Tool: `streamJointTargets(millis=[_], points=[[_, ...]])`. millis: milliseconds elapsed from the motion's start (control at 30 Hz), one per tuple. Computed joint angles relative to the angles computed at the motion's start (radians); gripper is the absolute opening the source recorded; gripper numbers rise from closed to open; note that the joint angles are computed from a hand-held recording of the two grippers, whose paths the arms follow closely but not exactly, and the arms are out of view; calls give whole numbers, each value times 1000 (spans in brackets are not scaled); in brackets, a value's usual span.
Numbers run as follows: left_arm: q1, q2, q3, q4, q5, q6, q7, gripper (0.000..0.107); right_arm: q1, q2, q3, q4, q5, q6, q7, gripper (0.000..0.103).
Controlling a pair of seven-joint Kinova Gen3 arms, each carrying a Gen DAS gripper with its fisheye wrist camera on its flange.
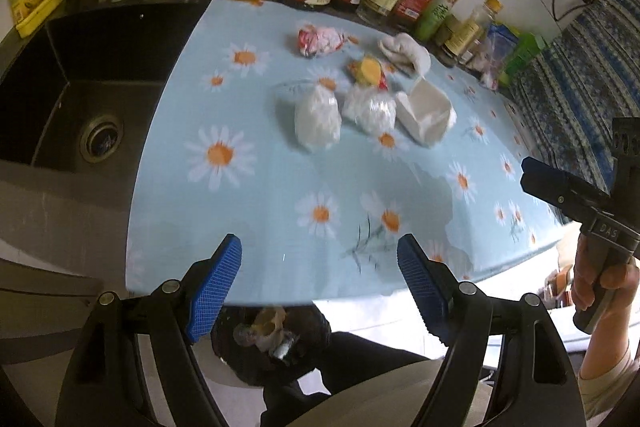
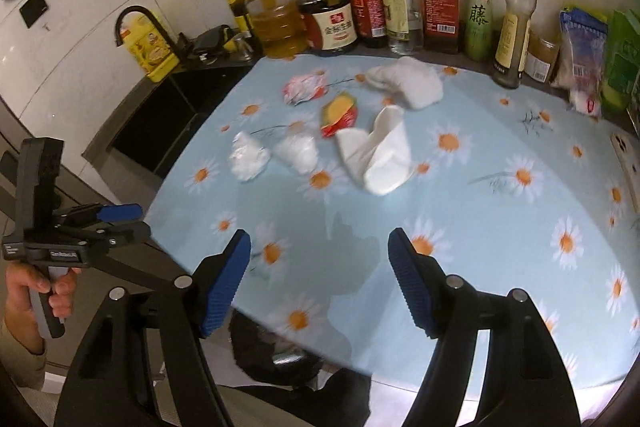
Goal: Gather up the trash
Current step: 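Raise both grippers from the bin back over the counter, then close the right gripper on the white tissue while the left gripper grasps a clear plastic bag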
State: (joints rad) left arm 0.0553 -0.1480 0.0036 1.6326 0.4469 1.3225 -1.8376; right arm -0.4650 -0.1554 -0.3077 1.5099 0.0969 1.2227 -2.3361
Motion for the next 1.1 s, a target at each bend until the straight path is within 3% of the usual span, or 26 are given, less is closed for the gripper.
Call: streamJointTargets(millis=[167, 600, 833, 1067, 1100], points=[[26, 61, 53, -57, -53, -37, 88, 78, 26, 64, 71, -12, -50, -34, 125, 82], [113, 236, 115, -208, -208, -42, 305, 78, 25, 264, 136, -42, -44, -46, 290, 83], [152, 303, 126, -260, -255, -26, 369, 78, 32, 299, 159, -58, -36, -49, 343, 83], [180, 341, 130, -294, -284, -9, 409, 78, 83, 304, 170, -45, -126, -92, 443, 82], [185, 345, 131, -298, -288, -6, 414, 78, 90, 302, 170, -40, -141, -101, 462, 75]])
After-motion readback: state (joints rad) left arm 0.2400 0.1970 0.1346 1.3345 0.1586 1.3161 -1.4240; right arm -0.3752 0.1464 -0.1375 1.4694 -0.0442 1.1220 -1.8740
